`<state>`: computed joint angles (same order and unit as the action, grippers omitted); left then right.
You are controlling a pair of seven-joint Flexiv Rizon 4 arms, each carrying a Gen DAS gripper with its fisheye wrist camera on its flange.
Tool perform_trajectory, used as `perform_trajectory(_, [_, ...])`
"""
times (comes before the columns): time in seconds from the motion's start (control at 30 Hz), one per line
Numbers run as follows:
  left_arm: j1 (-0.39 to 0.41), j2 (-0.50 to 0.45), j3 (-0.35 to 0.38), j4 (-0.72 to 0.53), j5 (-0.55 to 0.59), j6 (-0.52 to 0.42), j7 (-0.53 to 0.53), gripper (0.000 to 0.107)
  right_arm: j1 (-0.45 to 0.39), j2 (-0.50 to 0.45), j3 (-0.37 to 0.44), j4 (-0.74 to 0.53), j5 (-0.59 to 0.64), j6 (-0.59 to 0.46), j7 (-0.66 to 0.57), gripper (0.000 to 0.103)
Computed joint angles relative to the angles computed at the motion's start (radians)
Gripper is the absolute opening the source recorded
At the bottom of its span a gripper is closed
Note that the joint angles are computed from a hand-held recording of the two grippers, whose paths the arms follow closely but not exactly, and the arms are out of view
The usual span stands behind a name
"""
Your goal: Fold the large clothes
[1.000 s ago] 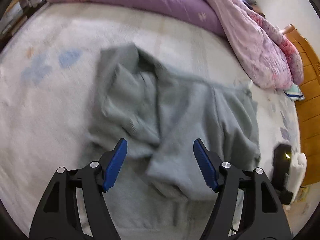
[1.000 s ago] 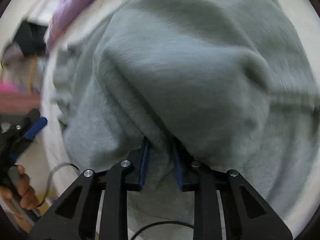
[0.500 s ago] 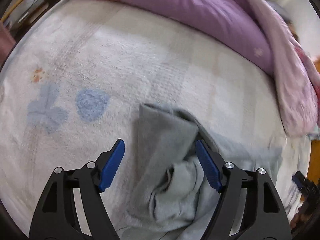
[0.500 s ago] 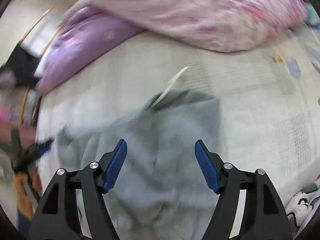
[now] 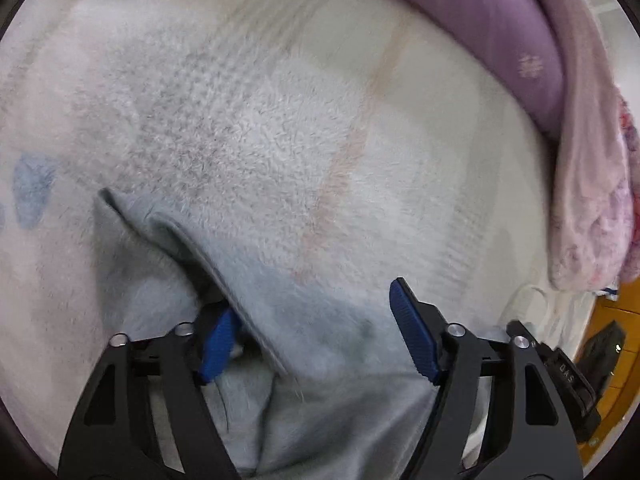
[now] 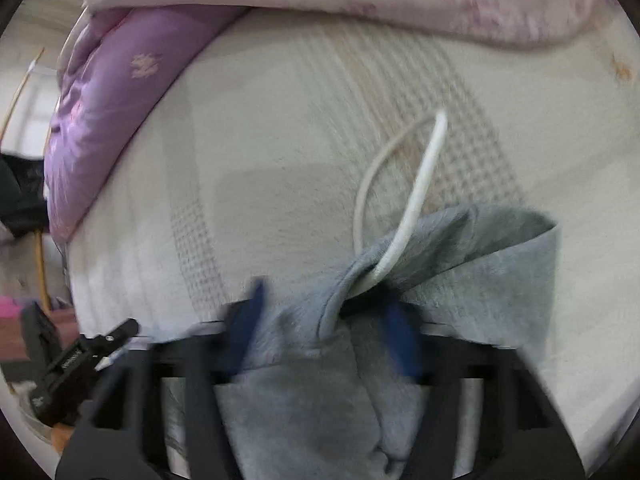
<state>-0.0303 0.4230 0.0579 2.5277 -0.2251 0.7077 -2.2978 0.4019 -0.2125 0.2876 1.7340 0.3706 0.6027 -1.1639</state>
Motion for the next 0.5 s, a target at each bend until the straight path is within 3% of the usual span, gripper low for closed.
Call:
perform_trajectory(0.13, [0.033, 0.018, -0.022, -0.018, 0.114, -0.067, -0.044, 0.005, -0.029, 0.033, 0.007, 0.036, 0.09, 0.066, -0.061, 0.013])
perform_trajectory(0.23, [0.021, 0.128, -0.002, 0.048, 0.104, -0.009, -0.072, 0.003, -0.057, 0.096, 0.008, 0.071, 0.173, 0.093, -0.129, 0.01])
perform_trajectory(0.33, [0.012, 0.28, -0.025, 0.065, 0.136, -0.029, -0.141, 0.002, -0.072, 0.181, -0.005, 0.107, 0.247, 0.09, -0.172, 0.008])
perform_trajectory(0.5, [-0.041, 0.578, -0.099, 0.013, 0.18, -0.227, -0.284, 0.002, -0.076, 0.397, -0.06, 0.185, 0.339, 0.007, -0.224, 0.007])
